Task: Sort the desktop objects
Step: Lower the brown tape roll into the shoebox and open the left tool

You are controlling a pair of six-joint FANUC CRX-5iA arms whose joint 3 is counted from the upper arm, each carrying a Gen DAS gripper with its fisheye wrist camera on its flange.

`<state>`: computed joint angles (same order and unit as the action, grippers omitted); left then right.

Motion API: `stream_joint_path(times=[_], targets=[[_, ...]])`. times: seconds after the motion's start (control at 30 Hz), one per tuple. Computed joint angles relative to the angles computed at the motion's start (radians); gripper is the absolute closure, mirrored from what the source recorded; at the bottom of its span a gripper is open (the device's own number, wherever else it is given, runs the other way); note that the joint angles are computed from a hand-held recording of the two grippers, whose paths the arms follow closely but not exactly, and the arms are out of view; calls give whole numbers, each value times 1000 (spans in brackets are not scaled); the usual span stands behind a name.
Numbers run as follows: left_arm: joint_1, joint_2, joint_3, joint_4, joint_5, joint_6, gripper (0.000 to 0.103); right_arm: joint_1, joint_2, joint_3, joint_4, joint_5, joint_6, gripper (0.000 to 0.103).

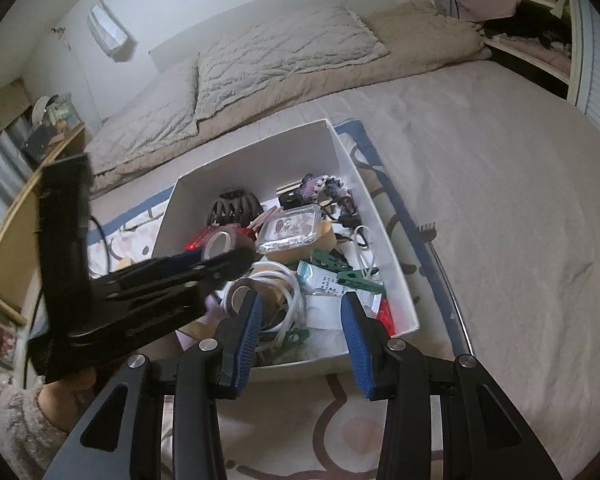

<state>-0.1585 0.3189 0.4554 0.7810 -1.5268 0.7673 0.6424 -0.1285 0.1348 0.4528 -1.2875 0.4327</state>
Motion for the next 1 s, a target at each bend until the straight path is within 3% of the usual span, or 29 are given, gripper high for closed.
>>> stream_joint_path(times=[0.27,0.6,0.77,0.8,0.87,1.0], targets=[[-50,15,-1,-14,-48,48,60,14,-57,-49,34,23,-11,61],[-111,30,33,-35,-49,99,60,4,-104,-88,49,59,-21,61],[-123,10,2,-51,-13,87,58,8,-109,-95,53,61,-10,61],[-125,9,-1,-49,-13,89,55,9,-111,-97,56,63,-10,61],[-124,8,-9,-38,-13,95,28,9,-115,-102,59,68,-10,61],[-117,-3,-18,-24,-2,97,26,10,-122,-111,66,74,-19,61]])
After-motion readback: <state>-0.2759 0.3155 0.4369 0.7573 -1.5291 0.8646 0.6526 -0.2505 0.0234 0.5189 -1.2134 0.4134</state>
